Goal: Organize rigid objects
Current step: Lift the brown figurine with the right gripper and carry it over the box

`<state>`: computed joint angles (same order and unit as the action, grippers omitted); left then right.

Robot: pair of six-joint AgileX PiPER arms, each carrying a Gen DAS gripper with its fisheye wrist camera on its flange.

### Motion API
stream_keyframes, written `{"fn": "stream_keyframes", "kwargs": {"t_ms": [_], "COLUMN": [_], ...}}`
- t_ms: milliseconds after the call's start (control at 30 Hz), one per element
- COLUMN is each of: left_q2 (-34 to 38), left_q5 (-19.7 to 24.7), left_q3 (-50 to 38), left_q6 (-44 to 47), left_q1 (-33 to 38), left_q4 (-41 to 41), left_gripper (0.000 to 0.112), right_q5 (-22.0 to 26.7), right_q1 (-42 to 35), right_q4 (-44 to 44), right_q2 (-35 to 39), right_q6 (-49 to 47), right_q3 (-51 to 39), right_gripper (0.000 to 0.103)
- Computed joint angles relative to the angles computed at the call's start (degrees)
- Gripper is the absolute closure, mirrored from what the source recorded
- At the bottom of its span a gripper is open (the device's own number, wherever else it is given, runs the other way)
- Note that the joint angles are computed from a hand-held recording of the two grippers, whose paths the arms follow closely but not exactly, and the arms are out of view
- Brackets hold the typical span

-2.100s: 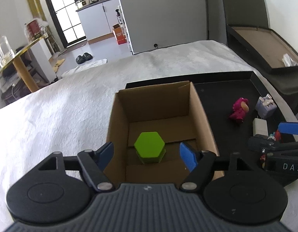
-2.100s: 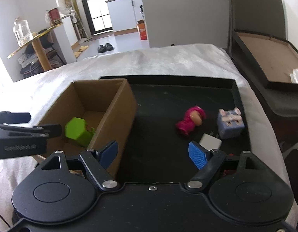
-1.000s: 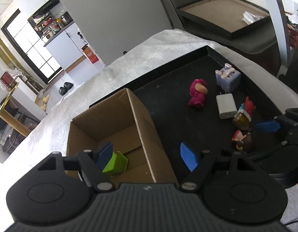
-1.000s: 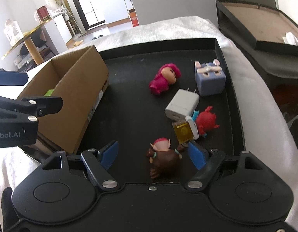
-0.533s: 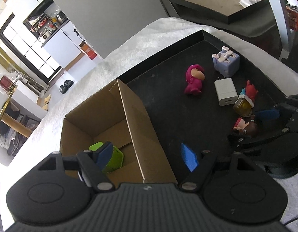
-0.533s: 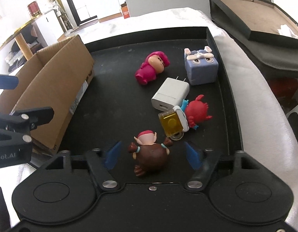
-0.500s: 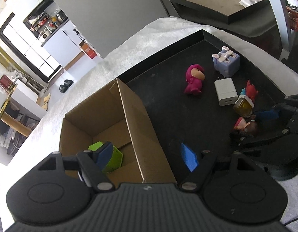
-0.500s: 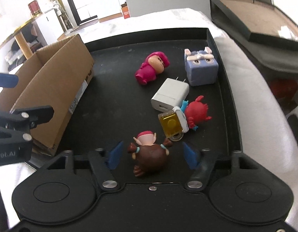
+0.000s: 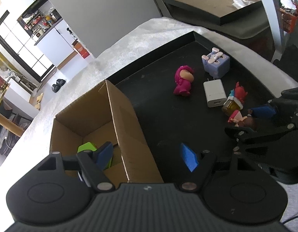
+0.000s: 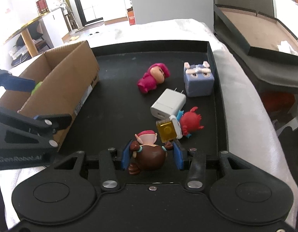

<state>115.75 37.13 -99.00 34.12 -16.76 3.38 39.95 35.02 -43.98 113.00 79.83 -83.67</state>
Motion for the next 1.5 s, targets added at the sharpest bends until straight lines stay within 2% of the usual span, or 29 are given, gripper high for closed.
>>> {"fn": "stream_keyframes", "kwargs": {"t_ms": [167, 267, 400, 500, 733, 1167, 1500], "left_q2": [-1.56, -2.59, -2.33, -2.46, -2.59, 0.83, 4.32], "left_q5": [-1.08, -3.31, -1.30, -0.57, 1.05, 6.69, 9.00], "left_q3": [1.51, 3.16, 1.61, 1.04, -0.96, -9.50, -14.24], "left_q6": [2.50, 2.63, 3.32, 4.31, 6.34, 3.83, 3.22], "left_q1": [0.98, 1.46, 2.68, 3.62, 6.50, 12.21, 16.04], "left_q4": [-2.40, -2.39, -4.91, -6.53, -10.61, -13.53, -15.78], "left_gripper": [0.037, 0.037, 0.037, 0.037, 0.037, 0.037, 0.038], "right_q5": [2.90, 4.84, 7.07, 10.64, 14.23, 19.89, 23.74], "right_q1": [0.77, 1.28, 1.95, 2.95, 3.70, 4.73, 5.54], "right_q4": [-0.53, -0.52, 0.19, -0.09, 0.72, 1.39, 3.32], "right_q2": [-1.24, -1.33, -1.53, -0.78, 0.35, 7.38, 15.56], "right_q6": [0.61, 0.94, 1.11, 0.15, -2.73, -10.72, -18.63], "right_q3": [-1.07, -2.19, -3.74, -6.26, -11.28, -27.24, -42.60], "right_gripper": [0.059, 0.059, 0.059, 0.059, 0.059, 0.059, 0.059]}}
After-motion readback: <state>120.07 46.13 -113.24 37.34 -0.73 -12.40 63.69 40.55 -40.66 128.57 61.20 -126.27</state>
